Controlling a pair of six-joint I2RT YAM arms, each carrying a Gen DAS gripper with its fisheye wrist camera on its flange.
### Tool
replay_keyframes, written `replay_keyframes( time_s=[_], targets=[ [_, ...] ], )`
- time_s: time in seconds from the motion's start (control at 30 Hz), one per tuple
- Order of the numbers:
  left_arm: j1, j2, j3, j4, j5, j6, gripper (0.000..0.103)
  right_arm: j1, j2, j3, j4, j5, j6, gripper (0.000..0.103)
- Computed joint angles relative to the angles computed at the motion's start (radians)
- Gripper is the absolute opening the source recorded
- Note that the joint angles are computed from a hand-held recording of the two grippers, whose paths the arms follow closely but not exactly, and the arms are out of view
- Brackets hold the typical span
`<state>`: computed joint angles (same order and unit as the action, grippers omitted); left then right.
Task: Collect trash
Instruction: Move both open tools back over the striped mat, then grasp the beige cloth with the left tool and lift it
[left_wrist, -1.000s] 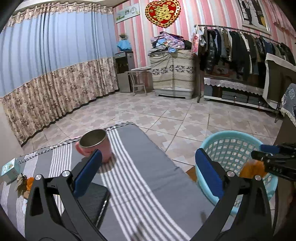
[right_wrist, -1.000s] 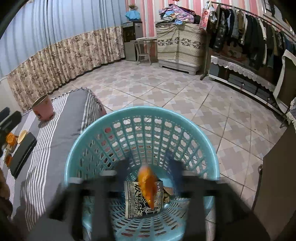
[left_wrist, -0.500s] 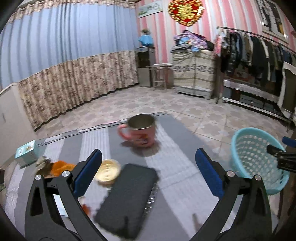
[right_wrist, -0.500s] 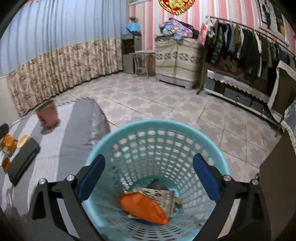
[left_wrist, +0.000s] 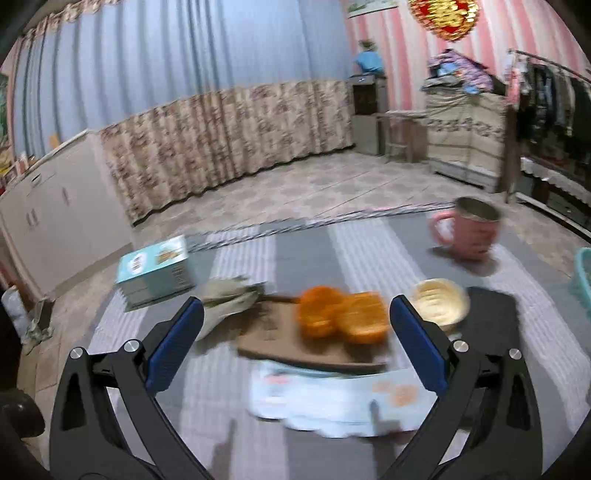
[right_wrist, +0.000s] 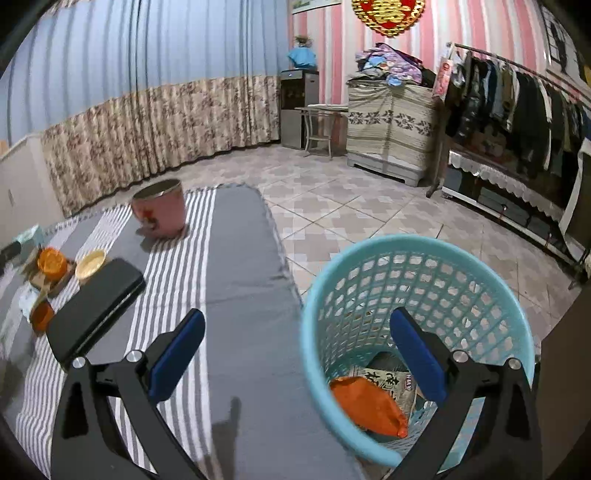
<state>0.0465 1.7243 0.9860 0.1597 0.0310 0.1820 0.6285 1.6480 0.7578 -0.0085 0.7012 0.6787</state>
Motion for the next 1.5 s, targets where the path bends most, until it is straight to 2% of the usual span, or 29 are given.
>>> replay_keyframes(
  time_s=[0.13, 0.33, 0.43, 0.5, 0.53, 0.57, 0.6, 0.67, 0.77, 0.97, 1.1, 1.23, 1.47, 1.5],
  targets=[
    [0.102, 0.112, 0.124, -0.057, 0.058, 0.022, 0.097, 0.029, 0.052, 0.058, -0.044, 0.011, 0.009, 0.098],
    [0.140, 0.290, 0.319, -0.144, 0.103, 0.064, 0.093, 0.051, 0.106, 0.141, -0.115, 0.017, 0.017, 0.098],
    [0.142, 0.384, 0.439, -0.229, 0.133, 0.060, 0.083, 0.057, 0.154, 0.205, -0.162, 0.018, 0.021, 0.098],
    [0.134, 0.420, 0.487, -0.269, 0.148, 0.074, 0.081, 0.053, 0.174, 0.231, -0.173, 0.001, 0.037, 0.098],
    [0.129, 0.440, 0.514, -0.285, 0.150, 0.088, 0.071, 0.051, 0.179, 0.240, -0.172, -0.011, 0.042, 0.098],
    [0.128, 0.460, 0.545, -0.312, 0.159, 0.098, 0.057, 0.049, 0.192, 0.266, -0.178, -0.028, 0.044, 0.098],
    [0.130, 0.470, 0.562, -0.331, 0.169, 0.101, 0.051, 0.051, 0.208, 0.296, -0.187, -0.037, 0.040, 0.098],
    [0.148, 0.492, 0.599, -0.370, 0.215, 0.092, 0.033, 0.054, 0.234, 0.352, -0.203, -0.038, 0.015, 0.098],
    [0.171, 0.481, 0.585, -0.352, 0.248, 0.077, 0.021, 0.073, 0.289, 0.464, -0.240, -0.037, -0.016, 0.098],
    [0.198, 0.372, 0.431, -0.197, 0.209, 0.075, 0.009, 0.102, 0.425, 0.685, -0.283, -0.077, -0.075, 0.098],
    [0.206, 0.319, 0.354, -0.119, 0.189, 0.117, 0.005, 0.112, 0.569, 0.884, -0.361, -0.102, -0.097, 0.098],
    [0.230, 0.304, 0.357, -0.124, 0.242, 0.115, 0.004, 0.115, 0.698, 1.067, -0.444, -0.144, -0.113, 0.098],
    [0.263, 0.302, 0.375, -0.161, 0.302, 0.109, 0.003, 0.113, 0.942, 1.485, -0.687, -0.170, -0.180, 0.098],
    [0.265, 0.303, 0.379, -0.170, 0.312, 0.111, 0.003, 0.109, 0.953, 1.503, -0.699, -0.176, -0.186, 0.098]
  ],
)
